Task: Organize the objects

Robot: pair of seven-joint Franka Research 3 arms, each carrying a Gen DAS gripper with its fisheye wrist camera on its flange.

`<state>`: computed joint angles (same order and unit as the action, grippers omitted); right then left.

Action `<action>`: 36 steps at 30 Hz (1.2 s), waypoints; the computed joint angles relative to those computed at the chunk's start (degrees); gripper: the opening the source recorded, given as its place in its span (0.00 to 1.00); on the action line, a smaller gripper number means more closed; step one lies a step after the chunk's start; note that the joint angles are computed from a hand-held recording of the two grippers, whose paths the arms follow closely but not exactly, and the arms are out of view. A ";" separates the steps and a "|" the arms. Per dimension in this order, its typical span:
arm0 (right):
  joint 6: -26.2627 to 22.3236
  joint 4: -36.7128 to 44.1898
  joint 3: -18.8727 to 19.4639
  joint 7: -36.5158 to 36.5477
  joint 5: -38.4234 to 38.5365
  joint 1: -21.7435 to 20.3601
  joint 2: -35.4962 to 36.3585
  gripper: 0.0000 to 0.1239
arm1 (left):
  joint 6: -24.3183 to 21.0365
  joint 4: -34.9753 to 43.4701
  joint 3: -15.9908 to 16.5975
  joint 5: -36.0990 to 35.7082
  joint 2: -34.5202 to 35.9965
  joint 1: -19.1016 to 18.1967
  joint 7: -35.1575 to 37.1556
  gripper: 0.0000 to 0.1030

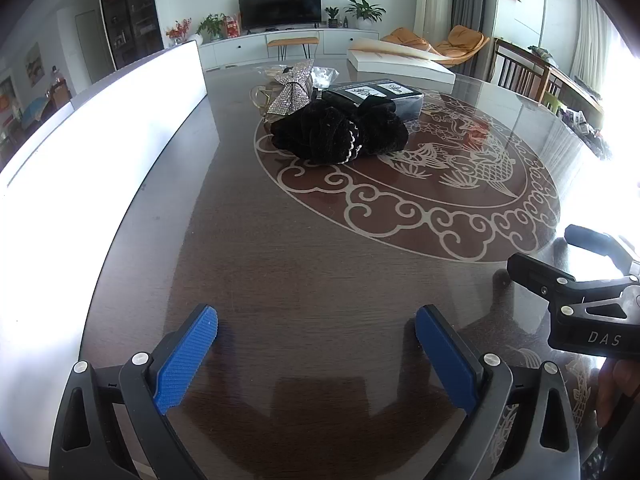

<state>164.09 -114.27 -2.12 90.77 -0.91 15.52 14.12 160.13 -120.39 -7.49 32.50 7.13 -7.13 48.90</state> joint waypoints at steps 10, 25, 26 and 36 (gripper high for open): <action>-0.04 0.02 -0.03 -0.04 0.04 0.02 -0.01 0.83 | 0.38 -0.27 -0.21 -1.61 0.05 0.13 0.72 0.98; -0.03 -0.03 -0.02 -0.08 0.08 0.00 -0.03 0.83 | 0.36 -0.23 -0.12 -1.83 0.06 0.06 0.92 0.98; -0.06 0.05 0.00 -0.11 0.10 -0.03 0.02 0.83 | 0.36 -0.23 -0.12 -1.82 0.05 0.05 0.90 0.98; -0.08 0.07 0.00 -0.14 0.13 -0.03 0.03 0.83 | 0.35 -0.20 -0.12 -1.88 0.08 0.05 0.95 0.98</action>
<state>164.02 -114.20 -2.12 90.63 -0.79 15.49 14.14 160.48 -120.58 -7.61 30.63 7.21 -7.08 49.85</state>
